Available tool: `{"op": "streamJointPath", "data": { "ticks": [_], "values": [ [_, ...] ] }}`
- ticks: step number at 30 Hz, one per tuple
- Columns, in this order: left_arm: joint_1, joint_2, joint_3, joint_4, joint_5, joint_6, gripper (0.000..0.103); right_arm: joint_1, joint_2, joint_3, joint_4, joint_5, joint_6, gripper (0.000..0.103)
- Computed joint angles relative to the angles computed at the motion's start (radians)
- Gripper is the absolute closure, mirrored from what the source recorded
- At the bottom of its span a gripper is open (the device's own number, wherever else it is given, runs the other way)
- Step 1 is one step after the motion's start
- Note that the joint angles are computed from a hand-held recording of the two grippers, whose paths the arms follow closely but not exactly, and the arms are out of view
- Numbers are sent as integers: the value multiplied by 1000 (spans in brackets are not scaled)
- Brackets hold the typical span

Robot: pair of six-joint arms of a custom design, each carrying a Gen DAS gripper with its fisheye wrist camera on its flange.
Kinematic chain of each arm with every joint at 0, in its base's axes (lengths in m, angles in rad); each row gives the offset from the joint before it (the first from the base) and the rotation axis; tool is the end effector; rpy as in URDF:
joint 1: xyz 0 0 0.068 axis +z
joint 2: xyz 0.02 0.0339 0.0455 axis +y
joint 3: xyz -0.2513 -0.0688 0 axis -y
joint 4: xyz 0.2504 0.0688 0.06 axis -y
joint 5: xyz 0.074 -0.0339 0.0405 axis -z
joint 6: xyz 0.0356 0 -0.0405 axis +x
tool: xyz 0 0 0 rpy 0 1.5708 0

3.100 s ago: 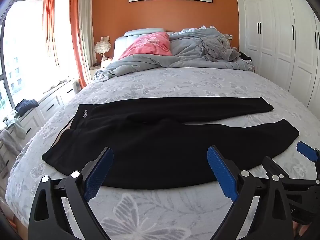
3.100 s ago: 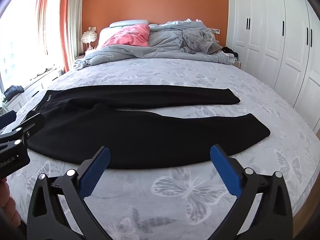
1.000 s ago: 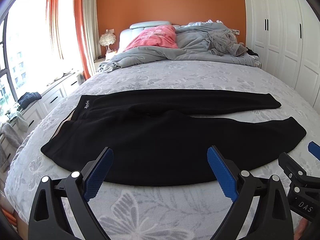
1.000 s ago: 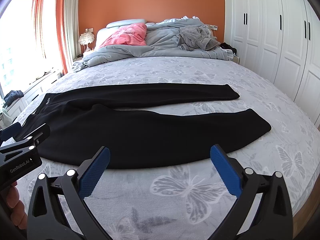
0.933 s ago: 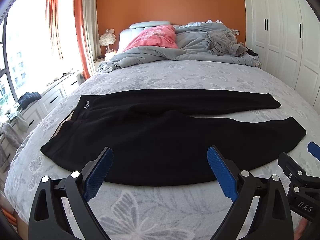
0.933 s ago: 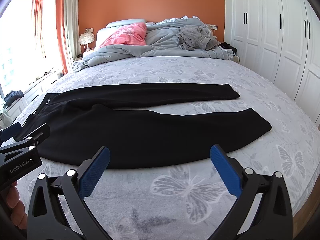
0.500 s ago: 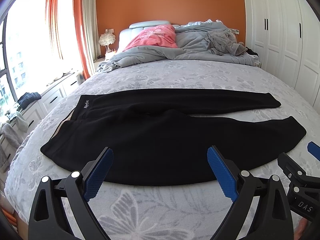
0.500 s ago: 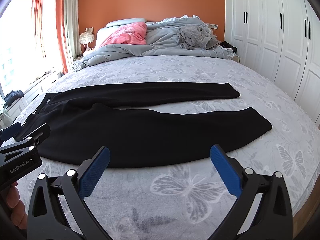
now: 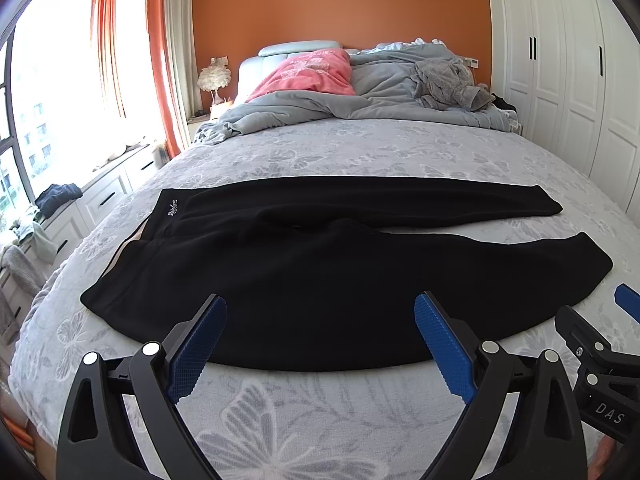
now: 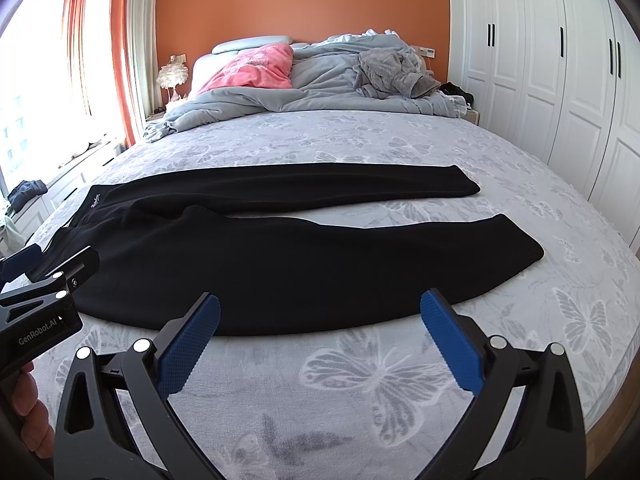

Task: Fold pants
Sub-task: 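Grasp the waistband with the left tool while the right tool grasps the leg hem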

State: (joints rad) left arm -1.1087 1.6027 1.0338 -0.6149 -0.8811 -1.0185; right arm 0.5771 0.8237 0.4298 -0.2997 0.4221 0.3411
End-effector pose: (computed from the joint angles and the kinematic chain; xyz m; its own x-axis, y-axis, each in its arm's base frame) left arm 0.1618 -0.2633 0.1908 -0.5910 -0.0285 -0.8062 -0.1208 0.9912 0.0535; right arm 0.1633 0.0889 0.1891 -0.5831 -0.0155 -0.8123 -0.0410 0.9991 0.0104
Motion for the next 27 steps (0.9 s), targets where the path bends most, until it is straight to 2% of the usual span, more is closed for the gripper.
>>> {"op": "streamJointPath", "data": {
  "ticks": [5,7,10,12,15,17,20,22,25,27],
  "values": [
    [1,-1,1,0,4,1,10,-6,-5,-9,5,-9,-4,5],
    [14,-18,-15,27,38,22,9,-28,5,-16,25,-28,-20,5],
    [91,-118,-95,146,207,104,9,-115,43,17,17,-137,-69,5],
    [193,-224,-153,204,356,158,9,-255,84,91,-29,-324,-149,5],
    [404,-331,-172,195,513,251,7,-436,211,235,-57,-454,-314,5],
    [577,-322,-139,165,607,335,6,-559,352,343,-36,-518,-405,5],
    [847,-210,-51,138,723,431,6,-700,619,545,-20,-571,-480,5],
    [1016,-76,44,132,795,472,6,-769,820,708,1,-570,-483,5],
    [1198,155,230,108,834,498,7,-830,1105,1003,-38,-560,-453,5],
    [1262,300,365,90,812,506,7,-856,1301,1236,-87,-539,-429,5]
  ]
}}
